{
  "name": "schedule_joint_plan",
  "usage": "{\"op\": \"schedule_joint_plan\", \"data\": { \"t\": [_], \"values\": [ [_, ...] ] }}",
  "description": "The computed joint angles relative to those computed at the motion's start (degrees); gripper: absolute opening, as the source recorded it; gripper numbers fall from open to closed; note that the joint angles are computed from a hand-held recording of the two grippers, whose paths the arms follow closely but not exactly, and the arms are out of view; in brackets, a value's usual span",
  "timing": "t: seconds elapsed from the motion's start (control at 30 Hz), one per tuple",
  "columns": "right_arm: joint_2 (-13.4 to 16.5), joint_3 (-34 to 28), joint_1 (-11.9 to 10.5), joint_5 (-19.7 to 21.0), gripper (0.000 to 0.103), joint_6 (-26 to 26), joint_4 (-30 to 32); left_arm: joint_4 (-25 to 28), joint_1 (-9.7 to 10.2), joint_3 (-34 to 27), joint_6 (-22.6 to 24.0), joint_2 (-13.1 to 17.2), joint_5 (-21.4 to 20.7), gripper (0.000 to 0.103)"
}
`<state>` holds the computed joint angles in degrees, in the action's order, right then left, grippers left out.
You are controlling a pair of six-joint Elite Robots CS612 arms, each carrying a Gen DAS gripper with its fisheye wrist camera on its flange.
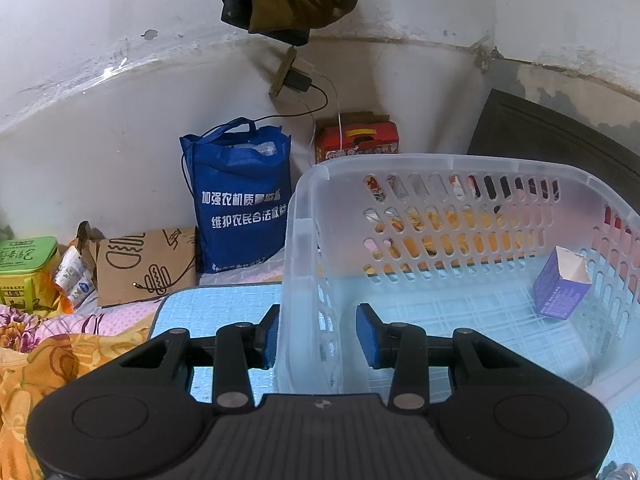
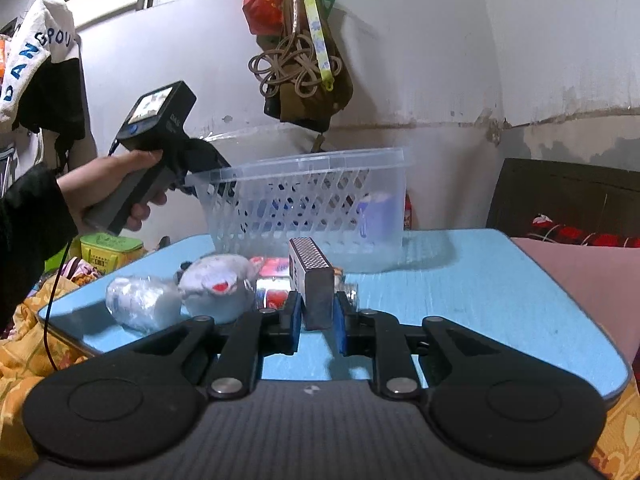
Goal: Organize objects
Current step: 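Lift the KENT box into the clear basket and open the right gripper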
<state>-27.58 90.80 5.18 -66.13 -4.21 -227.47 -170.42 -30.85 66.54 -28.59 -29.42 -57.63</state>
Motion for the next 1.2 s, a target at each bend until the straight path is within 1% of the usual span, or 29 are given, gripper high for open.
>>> {"op": "schedule_joint_plan", "data": {
  "t": [0.17, 0.3, 0.37, 0.43, 0.53, 0.6, 0.67, 0.77, 0.8, 0.93, 1.03, 1.07, 1.13, 1.17, 1.2],
  "values": [
    [-0.31, -0.45, 0.20, -0.90, 0.019, 0.01, -0.23, -0.37, -0.05, 0.23, 0.11, -0.07, -0.26, 0.043],
    [-0.85, -1.53, 0.13, -1.38, 0.019, 1.39, -1.97, -0.33, 0.05, 0.21, 0.19, -0.11, -0.88, 0.043],
    [-1.15, -2.60, 0.03, -1.05, 0.019, 2.09, -2.72, -0.32, 0.10, 0.20, 0.24, -0.12, -1.22, 0.043],
    [-1.52, -4.24, 0.19, -1.56, 0.019, 1.86, -2.90, -0.38, 0.19, 0.24, 0.30, -0.14, -1.73, 0.043],
    [-1.32, -7.55, 0.40, -1.69, 0.019, 2.18, -1.98, -0.32, 0.35, 0.21, 0.30, -0.18, -2.57, 0.043],
    [-1.07, -10.26, 0.47, -0.96, 0.019, 2.86, 1.42, 0.38, 0.42, -0.10, 0.16, -0.16, -2.65, 0.043],
    [-0.84, -12.90, 0.53, -0.07, 0.019, 2.69, 6.26, 1.07, 0.54, -0.30, -0.01, -0.21, -3.09, 0.043],
    [0.11, -17.29, 1.05, -0.66, 0.019, 1.51, 13.76, 1.43, 0.61, -0.48, -0.08, -0.19, -3.40, 0.043],
    [0.59, -18.96, 1.35, -1.47, 0.019, 1.00, 16.23, 1.42, 0.63, -0.54, -0.09, -0.17, -3.43, 0.043],
    [1.90, -22.30, 1.91, -2.95, 0.019, 0.40, 21.10, 1.45, 0.63, -0.49, -0.04, -0.21, -3.63, 0.043],
    [2.67, -23.51, 2.19, -4.42, 0.020, -0.55, 22.62, 1.51, 0.57, -0.42, -0.06, -0.25, -3.43, 0.044],
    [2.75, -23.74, 2.19, -4.74, 0.021, -0.78, 23.32, 1.48, 0.57, -0.46, -0.03, -0.24, -3.36, 0.044],
    [2.99, -24.36, 2.15, -5.43, 0.050, -0.43, 24.62, 1.64, 0.49, -0.54, -0.11, -0.21, -2.94, 0.044],
    [3.06, -24.33, 2.15, -6.15, 0.076, -0.14, 24.47, 1.77, 0.49, -0.57, -0.12, -0.22, -2.92, 0.044],
    [3.15, -24.03, 2.11, -6.67, 0.094, 0.42, 22.81, 1.92, 0.52, -0.63, -0.08, -0.23, -3.05, 0.044]
  ]
}}
